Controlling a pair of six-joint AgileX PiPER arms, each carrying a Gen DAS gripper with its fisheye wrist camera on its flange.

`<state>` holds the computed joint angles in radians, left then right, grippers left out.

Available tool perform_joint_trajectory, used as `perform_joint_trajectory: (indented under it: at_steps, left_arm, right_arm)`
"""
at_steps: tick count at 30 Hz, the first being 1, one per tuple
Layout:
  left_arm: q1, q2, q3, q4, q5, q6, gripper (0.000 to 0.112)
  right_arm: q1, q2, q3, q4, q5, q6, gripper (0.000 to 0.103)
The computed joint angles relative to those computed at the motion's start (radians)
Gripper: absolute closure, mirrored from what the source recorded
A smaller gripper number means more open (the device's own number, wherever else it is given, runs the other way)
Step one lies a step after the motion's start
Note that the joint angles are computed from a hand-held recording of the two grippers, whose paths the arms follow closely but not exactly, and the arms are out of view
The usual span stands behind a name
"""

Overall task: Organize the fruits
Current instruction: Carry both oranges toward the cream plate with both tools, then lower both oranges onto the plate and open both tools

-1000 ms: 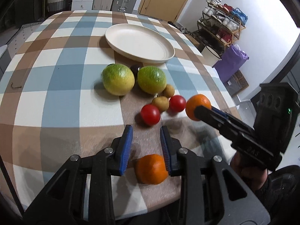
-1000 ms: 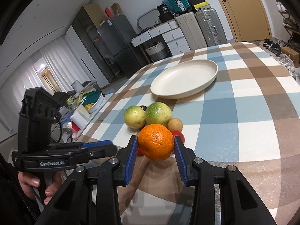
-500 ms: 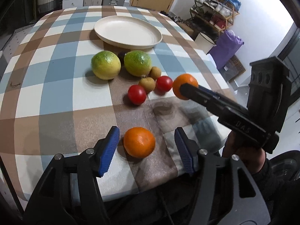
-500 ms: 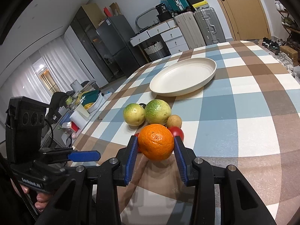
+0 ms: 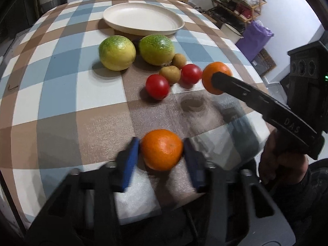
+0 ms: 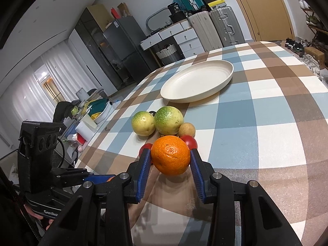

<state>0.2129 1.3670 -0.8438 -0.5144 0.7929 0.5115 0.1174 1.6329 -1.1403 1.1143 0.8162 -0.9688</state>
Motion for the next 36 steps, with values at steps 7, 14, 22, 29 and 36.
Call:
perform_joint_trajectory:
  at_steps: [7, 14, 22, 29, 36]
  left_arm:
    - [0.046, -0.019, -0.024, -0.058, 0.022, 0.079, 0.077]
    - [0.080, 0.029, -0.204, -0.092, 0.091, 0.086, 0.076]
    - [0.082, 0.237, -0.500, -0.060, 0.143, 0.034, 0.076]
    - [0.074, 0.466, -0.807, -0.041, 0.202, -0.056, 0.076]
    - [0.056, 0.698, -1.152, -0.010, 0.296, -0.159, 0.076]
  right_arm:
    - [0.005, 0.007, -0.013, -0.011, -0.002, 0.005, 0.064]
    - [0.012, 0.050, -0.110, -0.036, 0.026, 0.037, 0.064]
    - [0.039, 0.167, -0.347, -0.142, 0.064, 0.152, 0.064]
    - [0.054, 0.326, -0.632, -0.219, 0.132, 0.285, 0.064]
    - [0.063, 0.532, -1.014, -0.318, 0.243, 0.454, 0.064]
